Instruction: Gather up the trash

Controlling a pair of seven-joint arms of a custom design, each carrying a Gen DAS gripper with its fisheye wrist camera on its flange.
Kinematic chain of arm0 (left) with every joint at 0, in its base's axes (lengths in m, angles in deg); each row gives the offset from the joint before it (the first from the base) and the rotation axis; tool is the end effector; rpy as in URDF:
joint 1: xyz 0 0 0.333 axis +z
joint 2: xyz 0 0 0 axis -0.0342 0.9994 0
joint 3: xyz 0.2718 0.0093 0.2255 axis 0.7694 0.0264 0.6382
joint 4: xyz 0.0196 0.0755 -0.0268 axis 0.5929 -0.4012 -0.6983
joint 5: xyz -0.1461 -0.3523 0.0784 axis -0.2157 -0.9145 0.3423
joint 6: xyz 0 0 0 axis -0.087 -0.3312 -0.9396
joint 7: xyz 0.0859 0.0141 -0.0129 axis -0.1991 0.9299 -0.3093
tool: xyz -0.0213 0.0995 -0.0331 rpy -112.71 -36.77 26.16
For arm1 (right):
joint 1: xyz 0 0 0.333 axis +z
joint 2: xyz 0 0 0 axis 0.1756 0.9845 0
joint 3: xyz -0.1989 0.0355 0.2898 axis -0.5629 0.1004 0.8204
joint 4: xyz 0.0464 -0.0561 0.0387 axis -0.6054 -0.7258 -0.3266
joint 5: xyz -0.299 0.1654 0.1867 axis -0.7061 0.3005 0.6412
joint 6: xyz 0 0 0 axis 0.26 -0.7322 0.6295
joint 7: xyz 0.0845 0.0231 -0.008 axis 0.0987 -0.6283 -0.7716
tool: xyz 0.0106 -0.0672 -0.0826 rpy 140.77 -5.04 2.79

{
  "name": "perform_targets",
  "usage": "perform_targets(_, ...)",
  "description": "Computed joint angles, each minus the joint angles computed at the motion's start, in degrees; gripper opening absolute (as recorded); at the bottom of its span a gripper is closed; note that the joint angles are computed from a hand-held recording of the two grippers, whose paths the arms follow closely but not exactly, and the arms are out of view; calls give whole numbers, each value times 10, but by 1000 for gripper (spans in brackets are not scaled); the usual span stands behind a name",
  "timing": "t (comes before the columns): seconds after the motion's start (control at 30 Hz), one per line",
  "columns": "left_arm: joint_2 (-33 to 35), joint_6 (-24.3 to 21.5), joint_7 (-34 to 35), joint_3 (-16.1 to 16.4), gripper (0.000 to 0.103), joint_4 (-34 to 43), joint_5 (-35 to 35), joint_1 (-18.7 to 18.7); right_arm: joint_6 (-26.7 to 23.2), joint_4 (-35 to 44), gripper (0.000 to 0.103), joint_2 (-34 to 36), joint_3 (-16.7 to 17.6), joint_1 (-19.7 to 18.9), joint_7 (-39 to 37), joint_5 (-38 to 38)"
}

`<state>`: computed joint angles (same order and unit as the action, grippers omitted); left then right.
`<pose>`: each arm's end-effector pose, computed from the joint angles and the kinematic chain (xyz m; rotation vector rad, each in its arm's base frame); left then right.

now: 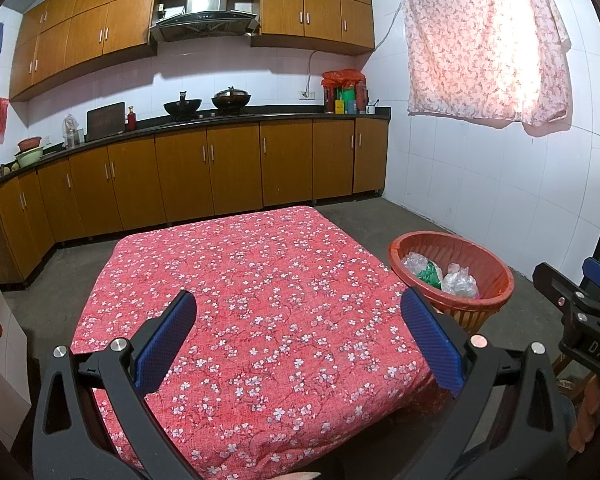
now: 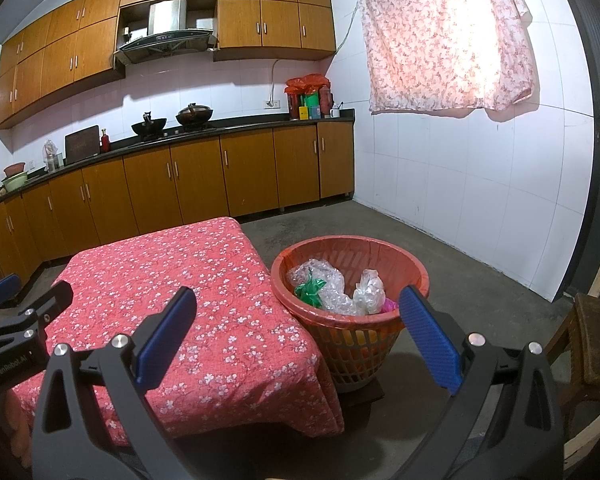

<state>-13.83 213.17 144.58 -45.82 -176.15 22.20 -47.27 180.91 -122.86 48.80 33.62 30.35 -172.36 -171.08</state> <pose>0.6686 -0.3707 0.4758 -1.2361 1.8174 -1.1999 0.6224 0.2138 0.4743 -1.1175 1.8637 -1.2306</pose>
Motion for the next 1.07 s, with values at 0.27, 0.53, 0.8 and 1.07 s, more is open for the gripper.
perform_targets(0.27,-1,2,0,-2,101,-4,0,2,0,0,99,0,0,1,-1,1)
perform_targets(0.53,-4,6,9,-8,101,-11,-5,6,-1,2,99,1,0,2,-1,2)
perform_targets(0.8,-1,3,10,-6,101,-6,-8,6,0,2,99,1,0,1,-1,3)
perform_targets(1.07,-2,2,10,-8,101,-7,-7,9,-3,3,99,4,0,4,3,3)
